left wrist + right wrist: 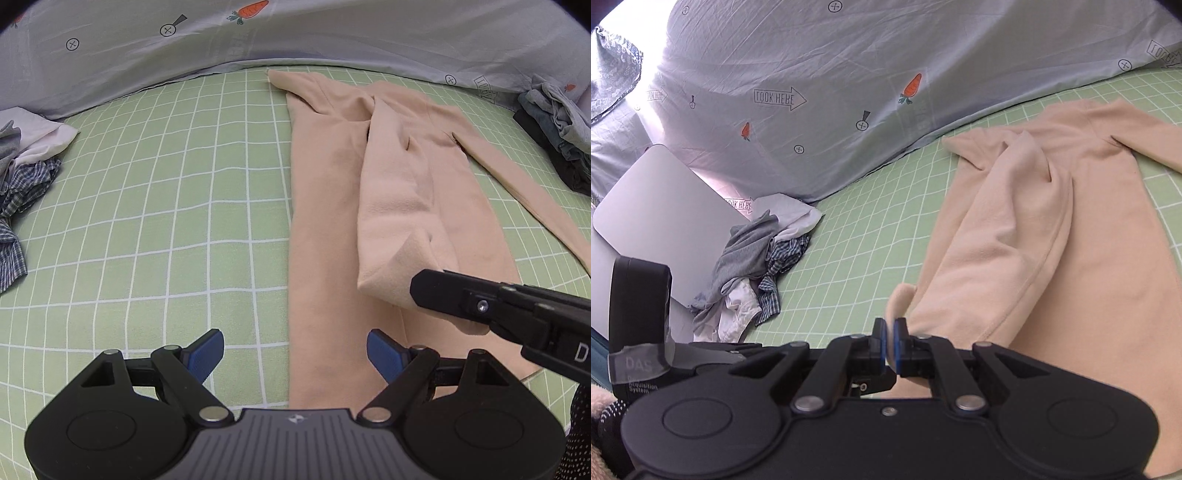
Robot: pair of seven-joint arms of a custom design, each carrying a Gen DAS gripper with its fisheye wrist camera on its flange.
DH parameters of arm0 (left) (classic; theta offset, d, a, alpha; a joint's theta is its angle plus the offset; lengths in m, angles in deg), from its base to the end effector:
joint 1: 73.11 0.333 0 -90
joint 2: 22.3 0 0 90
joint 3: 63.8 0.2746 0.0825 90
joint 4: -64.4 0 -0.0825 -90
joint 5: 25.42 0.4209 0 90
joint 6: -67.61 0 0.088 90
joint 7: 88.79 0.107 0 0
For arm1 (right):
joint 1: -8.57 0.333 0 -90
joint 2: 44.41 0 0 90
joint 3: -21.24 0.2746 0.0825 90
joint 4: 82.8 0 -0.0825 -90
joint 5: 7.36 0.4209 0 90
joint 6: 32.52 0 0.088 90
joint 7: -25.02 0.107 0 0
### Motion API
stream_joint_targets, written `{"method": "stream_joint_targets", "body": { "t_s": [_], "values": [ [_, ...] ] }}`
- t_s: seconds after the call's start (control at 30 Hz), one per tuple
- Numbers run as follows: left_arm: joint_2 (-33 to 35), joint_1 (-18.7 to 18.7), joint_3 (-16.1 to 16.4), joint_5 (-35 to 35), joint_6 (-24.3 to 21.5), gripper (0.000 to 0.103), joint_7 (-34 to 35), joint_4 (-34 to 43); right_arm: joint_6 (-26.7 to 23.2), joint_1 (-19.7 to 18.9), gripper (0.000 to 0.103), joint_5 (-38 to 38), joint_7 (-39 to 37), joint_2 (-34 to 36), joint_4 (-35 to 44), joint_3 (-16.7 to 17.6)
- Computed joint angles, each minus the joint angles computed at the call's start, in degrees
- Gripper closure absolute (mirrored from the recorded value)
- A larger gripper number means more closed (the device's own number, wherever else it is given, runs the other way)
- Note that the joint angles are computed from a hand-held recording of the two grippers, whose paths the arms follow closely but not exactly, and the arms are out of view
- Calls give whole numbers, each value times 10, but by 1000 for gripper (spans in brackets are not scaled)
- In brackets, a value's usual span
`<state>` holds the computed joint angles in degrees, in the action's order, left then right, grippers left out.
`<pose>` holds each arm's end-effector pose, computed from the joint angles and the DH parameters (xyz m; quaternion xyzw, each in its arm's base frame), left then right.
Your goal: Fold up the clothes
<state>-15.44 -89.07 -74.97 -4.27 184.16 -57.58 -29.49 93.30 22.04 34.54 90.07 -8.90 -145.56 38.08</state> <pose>0.5970 -0.2771 0.5240 -0.8244 0.5246 -0.1309 0.1675 0.6958 0.3537 0.5021 -0.7780 0.4243 0.1422 0.4411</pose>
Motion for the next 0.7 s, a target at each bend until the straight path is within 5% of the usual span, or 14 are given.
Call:
{"method": "stream_joint_targets", "body": {
  "t_s": [0.43, 0.53, 0.63, 0.7],
  "values": [
    [-24, 7, -6, -27, -5, 18, 45, -36, 2, 17, 97, -23, 58, -26, -56, -13],
    [-30, 9, -7, -31, -8, 18, 44, -43, -12, 21, 87, -37, 94, -19, -49, -18],
    [-38, 11, -7, -32, -6, 18, 35, -51, -11, 13, 60, -29, 108, -22, -55, -14],
    [-43, 13, -8, -27, -6, 18, 20, -54, 3, 11, 54, -25, 111, -27, -59, -14]
  ]
}}
